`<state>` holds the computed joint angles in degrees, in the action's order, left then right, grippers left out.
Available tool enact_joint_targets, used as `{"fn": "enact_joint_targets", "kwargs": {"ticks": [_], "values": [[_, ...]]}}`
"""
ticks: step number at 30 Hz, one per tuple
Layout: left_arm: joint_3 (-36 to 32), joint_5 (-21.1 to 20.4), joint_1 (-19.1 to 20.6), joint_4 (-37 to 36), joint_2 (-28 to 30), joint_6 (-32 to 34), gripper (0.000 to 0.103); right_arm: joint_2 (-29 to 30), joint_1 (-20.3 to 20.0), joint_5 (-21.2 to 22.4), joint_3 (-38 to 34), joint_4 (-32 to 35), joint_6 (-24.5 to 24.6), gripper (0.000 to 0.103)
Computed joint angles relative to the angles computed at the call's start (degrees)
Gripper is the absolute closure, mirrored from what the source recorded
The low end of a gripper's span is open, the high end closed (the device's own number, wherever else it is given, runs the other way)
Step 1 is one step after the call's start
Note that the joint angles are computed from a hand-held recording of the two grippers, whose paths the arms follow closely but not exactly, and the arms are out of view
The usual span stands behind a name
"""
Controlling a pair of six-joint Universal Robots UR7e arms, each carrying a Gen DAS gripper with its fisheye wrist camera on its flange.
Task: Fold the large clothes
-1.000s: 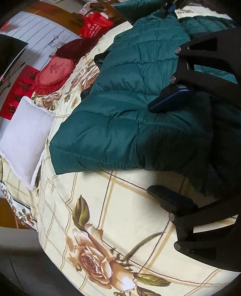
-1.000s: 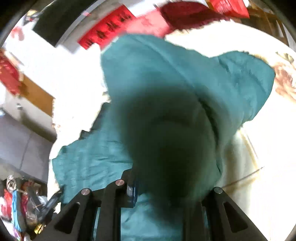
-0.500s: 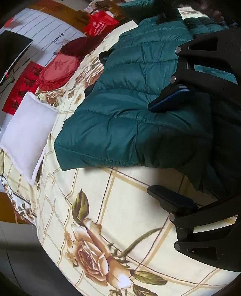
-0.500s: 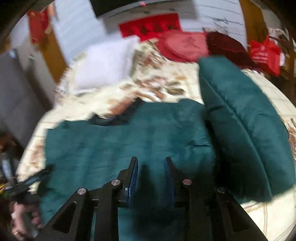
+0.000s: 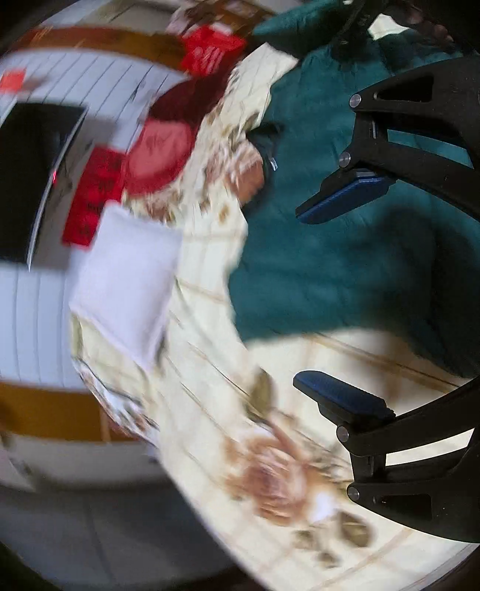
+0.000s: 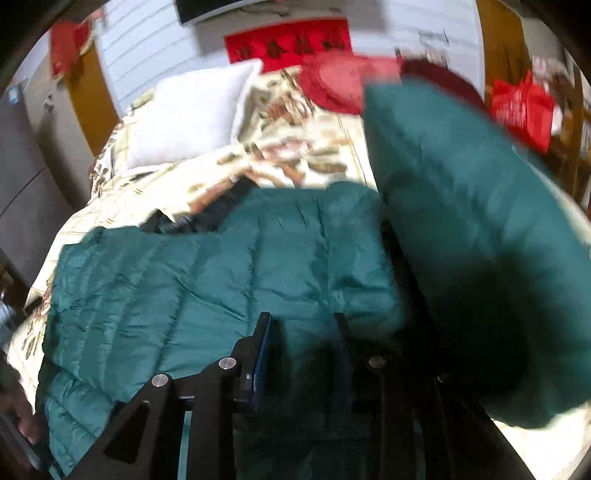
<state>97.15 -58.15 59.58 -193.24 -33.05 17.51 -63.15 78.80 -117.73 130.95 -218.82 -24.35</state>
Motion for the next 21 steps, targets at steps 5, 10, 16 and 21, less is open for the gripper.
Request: {"fn": "enact_joint_targets", "kwargs": {"ticks": [5, 10, 16, 21], "values": [[-8.76, 3.68, 0.18, 17.3, 4.81, -1.01, 0.02, 2.41, 3.36, 0.15, -3.23, 1.52, 1.92, 0.071], [-10.66, 2.25, 3.13, 22.67, 5.98, -7.8, 0.015, 4.6, 1.28, -1.96, -4.78, 8.61, 4.04, 0.07], [-4.34, 2.34, 0.72, 16.72, 1.71, -9.09, 0.016, 2.49, 2.78, -2.02, -2.08, 4.77, 1.81, 0.07], [6.4, 0.01, -1.07, 6.08, -3.27, -4.2, 0.016, -4.6, 5.46, -0.94, 4.35, -6.48, -0.83, 0.07]]}}
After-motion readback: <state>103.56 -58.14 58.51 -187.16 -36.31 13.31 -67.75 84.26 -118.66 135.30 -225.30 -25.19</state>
